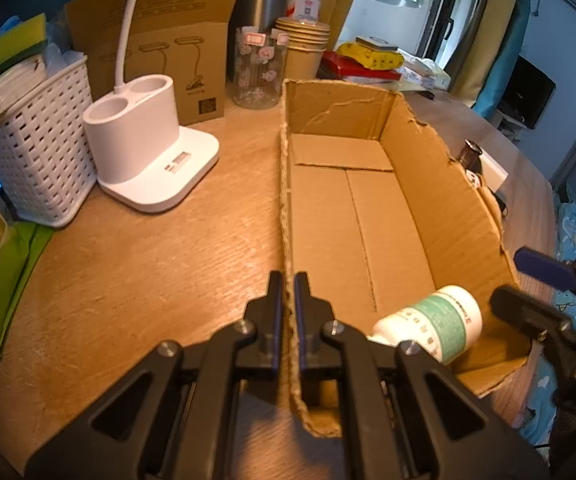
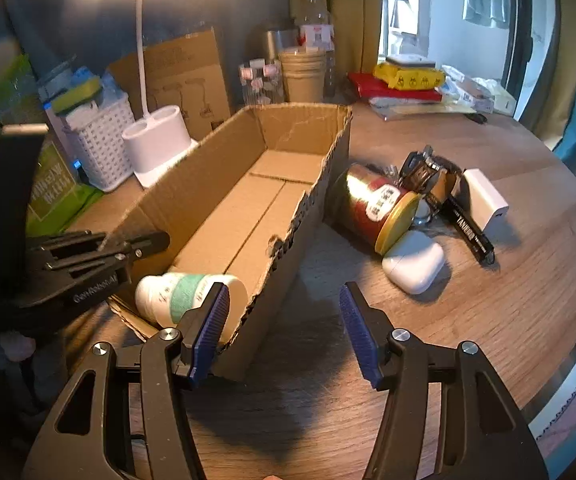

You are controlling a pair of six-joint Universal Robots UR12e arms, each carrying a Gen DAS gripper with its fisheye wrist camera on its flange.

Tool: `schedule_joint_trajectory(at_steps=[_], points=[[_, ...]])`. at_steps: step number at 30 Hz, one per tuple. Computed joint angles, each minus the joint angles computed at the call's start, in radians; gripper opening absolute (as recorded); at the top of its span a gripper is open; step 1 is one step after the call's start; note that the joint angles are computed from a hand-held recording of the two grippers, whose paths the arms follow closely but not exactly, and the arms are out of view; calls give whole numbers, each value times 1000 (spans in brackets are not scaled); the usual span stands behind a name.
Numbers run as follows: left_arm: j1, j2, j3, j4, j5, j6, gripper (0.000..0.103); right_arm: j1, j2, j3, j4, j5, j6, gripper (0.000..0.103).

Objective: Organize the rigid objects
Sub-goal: 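Open the right gripper and withdraw it from the box, then move the right gripper to the red-and-gold can and close on it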

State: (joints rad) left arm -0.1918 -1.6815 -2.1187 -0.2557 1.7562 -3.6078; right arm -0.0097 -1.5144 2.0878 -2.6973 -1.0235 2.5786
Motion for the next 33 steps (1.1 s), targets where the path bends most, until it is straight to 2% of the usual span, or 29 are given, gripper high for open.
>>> schedule_joint_trajectory(at_steps=[2,3,4,9,14,22,33], points=[[1,0,0,0,-2,2,6,-8,2,2,-30,17,19,64],[1,0,0,0,-2,2,6,-13,4,2,-44,28,31,72],[2,-1,0,0,-3,2,6,-19,7,2,-61,40,44,73],[0,0,1,-4,0,-3,6,-42,19,4,-154,60,116,77],[0,0,1,-5,1,-4,6,-54,35,-6,-188,41,134,79],[-2,-1,0,-2,3,-8,6,-70,67,-30,-197,29,124,79],[-6,0,-4,8,15,-17,6,-54,124,-89,-133,40,28,79]])
